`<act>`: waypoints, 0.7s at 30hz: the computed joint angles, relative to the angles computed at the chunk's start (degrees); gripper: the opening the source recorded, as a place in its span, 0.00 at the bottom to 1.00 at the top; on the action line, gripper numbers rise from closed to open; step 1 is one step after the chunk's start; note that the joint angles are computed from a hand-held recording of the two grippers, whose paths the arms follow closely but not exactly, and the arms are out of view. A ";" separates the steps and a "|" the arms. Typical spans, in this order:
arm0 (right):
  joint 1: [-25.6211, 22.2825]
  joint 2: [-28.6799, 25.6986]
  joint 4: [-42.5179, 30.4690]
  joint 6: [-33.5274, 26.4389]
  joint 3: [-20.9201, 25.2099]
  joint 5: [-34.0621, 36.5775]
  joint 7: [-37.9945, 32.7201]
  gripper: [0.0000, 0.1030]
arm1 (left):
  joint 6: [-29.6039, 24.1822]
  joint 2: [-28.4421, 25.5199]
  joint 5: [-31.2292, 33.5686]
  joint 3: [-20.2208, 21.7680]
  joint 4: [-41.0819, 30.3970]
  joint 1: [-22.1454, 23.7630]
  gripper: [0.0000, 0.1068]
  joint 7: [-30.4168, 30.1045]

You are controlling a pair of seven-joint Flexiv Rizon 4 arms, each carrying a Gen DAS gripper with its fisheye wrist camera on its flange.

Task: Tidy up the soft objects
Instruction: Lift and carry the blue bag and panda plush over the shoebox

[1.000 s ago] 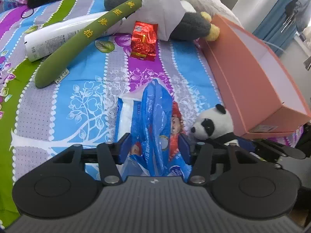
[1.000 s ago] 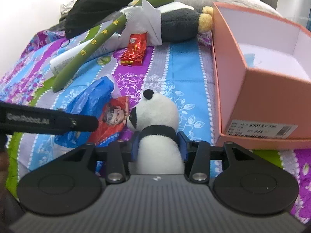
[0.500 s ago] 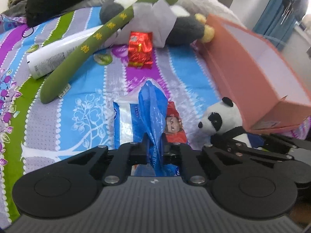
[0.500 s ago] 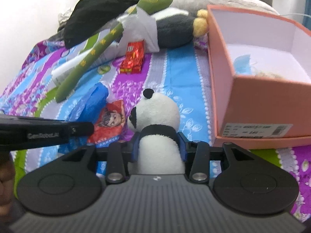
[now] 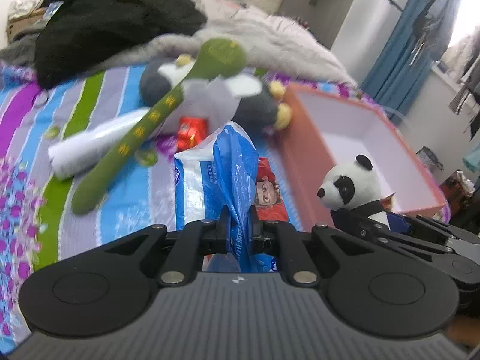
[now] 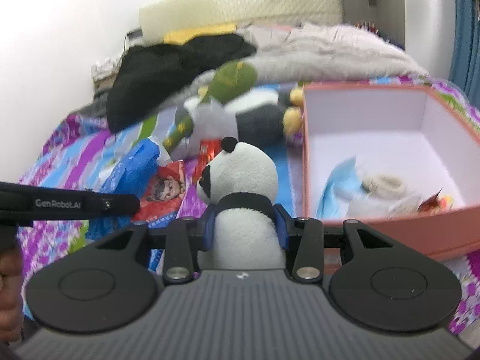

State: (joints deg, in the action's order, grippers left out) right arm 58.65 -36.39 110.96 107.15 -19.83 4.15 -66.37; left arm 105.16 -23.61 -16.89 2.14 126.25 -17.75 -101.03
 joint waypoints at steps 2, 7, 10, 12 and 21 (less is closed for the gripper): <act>1.08 0.68 0.19 0.70 -1.89 0.55 -0.54 0.42 | -0.41 0.70 0.37 -0.60 -0.96 0.48 0.11 0.32; 3.97 2.02 -0.15 2.22 -7.17 3.18 -3.13 0.42 | -1.57 2.23 1.07 -0.10 -4.27 0.00 0.11 1.51; 4.30 2.37 -1.21 2.71 -8.87 4.75 -4.63 0.42 | -1.95 2.63 1.05 0.56 -6.64 -1.09 0.11 2.17; 3.45 2.74 -2.26 2.65 -8.90 5.29 -5.35 0.42 | -2.33 2.58 1.48 -1.79 -8.35 0.78 0.11 2.44; -1.15 2.49 -5.57 -1.13 -10.52 3.88 -4.97 0.42 | -9.77 -3.21 2.65 -4.67 -21.98 1.28 0.11 4.72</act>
